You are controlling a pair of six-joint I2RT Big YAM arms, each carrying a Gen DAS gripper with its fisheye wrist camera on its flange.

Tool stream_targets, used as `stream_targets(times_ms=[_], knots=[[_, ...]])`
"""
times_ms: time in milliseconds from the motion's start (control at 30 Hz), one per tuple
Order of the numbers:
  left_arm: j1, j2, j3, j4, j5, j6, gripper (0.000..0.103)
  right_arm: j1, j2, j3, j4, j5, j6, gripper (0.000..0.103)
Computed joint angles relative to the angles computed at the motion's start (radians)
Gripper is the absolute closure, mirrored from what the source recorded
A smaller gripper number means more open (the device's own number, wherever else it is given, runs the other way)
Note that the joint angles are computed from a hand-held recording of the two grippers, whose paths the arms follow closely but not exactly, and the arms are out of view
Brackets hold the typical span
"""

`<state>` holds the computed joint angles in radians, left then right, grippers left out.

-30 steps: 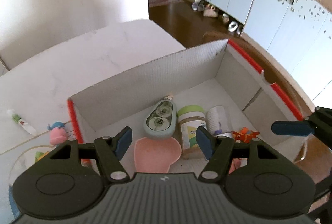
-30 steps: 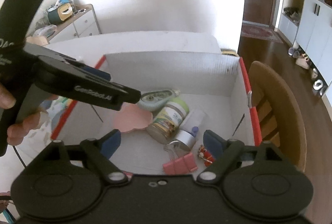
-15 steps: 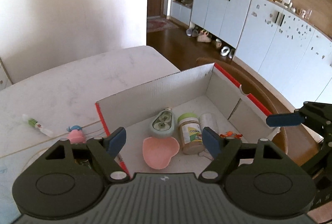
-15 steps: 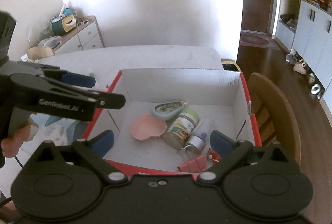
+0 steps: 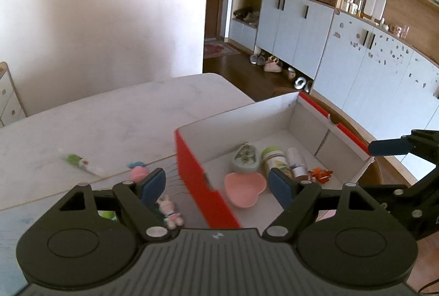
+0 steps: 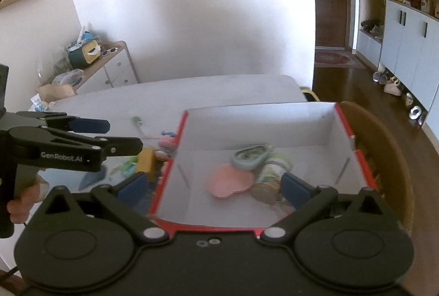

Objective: Organize rigid objects
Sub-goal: 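Withdraw both grippers from the box back over the mat, then grasp the white-green glue stick with the left gripper while right grasps the yellow box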

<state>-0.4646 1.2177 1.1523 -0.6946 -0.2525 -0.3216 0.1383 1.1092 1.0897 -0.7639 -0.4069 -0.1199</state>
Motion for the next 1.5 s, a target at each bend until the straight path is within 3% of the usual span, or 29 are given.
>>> stream_targets(times_ms=[300, 633, 933, 1000, 1333, 1500], knots=[[0.153, -0.116, -0.108, 0.018, 0.125, 0.068, 0.021, 0.18, -0.009, -0.017, 0.047, 0.107, 0.137, 0.0], [0.358, -0.143, -0.16, 0.06, 0.223, 0.171, 0.021, 0.367, 0.042, -0.005, 0.095, 0.225, 0.238, 0.001], [0.496, -0.036, -0.139, 0.085, 0.27, 0.201, 0.021, 0.477, 0.138, 0.037, 0.132, 0.321, 0.275, 0.006], [0.516, 0.001, -0.124, 0.093, 0.273, 0.194, 0.021, 0.49, 0.165, 0.047, 0.143, 0.346, 0.283, 0.011], [0.536, 0.194, -0.025, 0.117, 0.222, 0.216, 0.021, 0.503, 0.297, 0.103, 0.147, 0.43, 0.288, 0.027], [0.542, 0.285, 0.032, 0.108, 0.193, 0.179, 0.021, 0.498, 0.349, 0.129, 0.153, 0.47, 0.294, 0.038]])
